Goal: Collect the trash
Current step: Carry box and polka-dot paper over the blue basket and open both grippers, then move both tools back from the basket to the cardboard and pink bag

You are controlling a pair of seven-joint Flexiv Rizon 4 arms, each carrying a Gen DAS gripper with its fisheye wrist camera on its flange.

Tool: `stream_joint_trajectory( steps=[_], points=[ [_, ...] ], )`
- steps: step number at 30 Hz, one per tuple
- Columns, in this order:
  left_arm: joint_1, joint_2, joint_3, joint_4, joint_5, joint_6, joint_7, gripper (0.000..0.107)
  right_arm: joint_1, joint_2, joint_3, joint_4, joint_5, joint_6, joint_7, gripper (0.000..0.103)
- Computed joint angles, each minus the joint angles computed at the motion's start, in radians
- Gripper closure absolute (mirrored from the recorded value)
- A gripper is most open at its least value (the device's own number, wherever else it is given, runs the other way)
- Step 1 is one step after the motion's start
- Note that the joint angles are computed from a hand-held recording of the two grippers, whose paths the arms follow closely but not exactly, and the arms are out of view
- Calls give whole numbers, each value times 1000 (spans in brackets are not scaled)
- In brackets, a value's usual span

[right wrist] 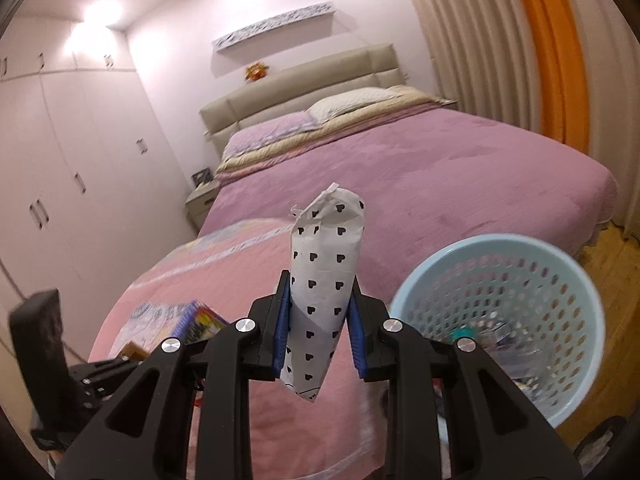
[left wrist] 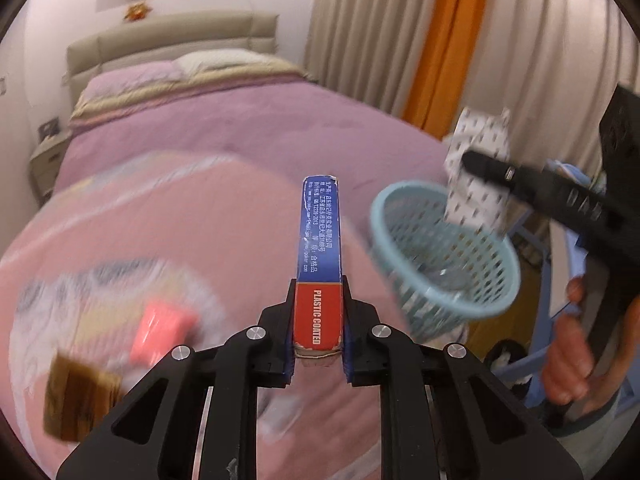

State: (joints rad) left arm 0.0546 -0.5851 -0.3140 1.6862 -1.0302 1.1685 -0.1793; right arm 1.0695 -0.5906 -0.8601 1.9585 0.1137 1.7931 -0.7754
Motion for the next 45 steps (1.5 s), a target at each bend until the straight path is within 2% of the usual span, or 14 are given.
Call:
stream_joint_trajectory(
  steps=[2, 4, 7, 11, 15, 16, 18, 19, 21, 28, 32, 35, 45],
  points=[
    [-12, -10, -18, -28, 1, -10, 10, 91, 21, -3, -49, 16, 15, -16, 14, 80],
    [-38, -36, -16, -78, 39, -45, -27, 91, 29, -6, -87, 27, 19, -54, 41, 80],
    [-71, -90, -7, -166, 117, -131, -110, 91, 9, 9, -93, 39, -11, -106, 89, 80],
    [-113, -159, -7, -261, 206, -195, -189, 91, -52, 28, -61, 51, -45, -173, 157, 80],
    [-137, -213, -16, -325, 266, -210, -236, 86, -150, 46, 27, 54, -75, -192, 200, 79],
    [-131, -218, -29, -325, 265, -212, -231, 73, -166, 49, 42, 57, -78, -198, 218, 75],
    [-126, -218, -45, -311, 255, -178, -224, 61, -181, 46, 49, 67, -92, -187, 246, 63],
    [-125, -217, -48, -310, 257, -175, -225, 58, -176, 42, 42, 75, -95, -177, 265, 47],
    [-108, -203, -61, -285, 248, -168, -208, 57, -167, 35, 27, 93, -112, -151, 289, 44],
    [-38, -137, -104, -193, 134, -140, -125, 52, -89, 26, -51, 121, -146, -110, 288, 44],
    [8, -66, -128, -109, -19, -100, -9, 42, -16, 17, -106, 124, -135, -72, 242, 44],
    [31, -9, -125, -54, -150, -76, 78, 39, 27, 2, -126, 102, -116, -50, 188, 44],
    [50, 70, 8, 1, -430, -34, 212, 37, 26, -50, -29, -47, -97, -34, 29, 44]
  ],
)
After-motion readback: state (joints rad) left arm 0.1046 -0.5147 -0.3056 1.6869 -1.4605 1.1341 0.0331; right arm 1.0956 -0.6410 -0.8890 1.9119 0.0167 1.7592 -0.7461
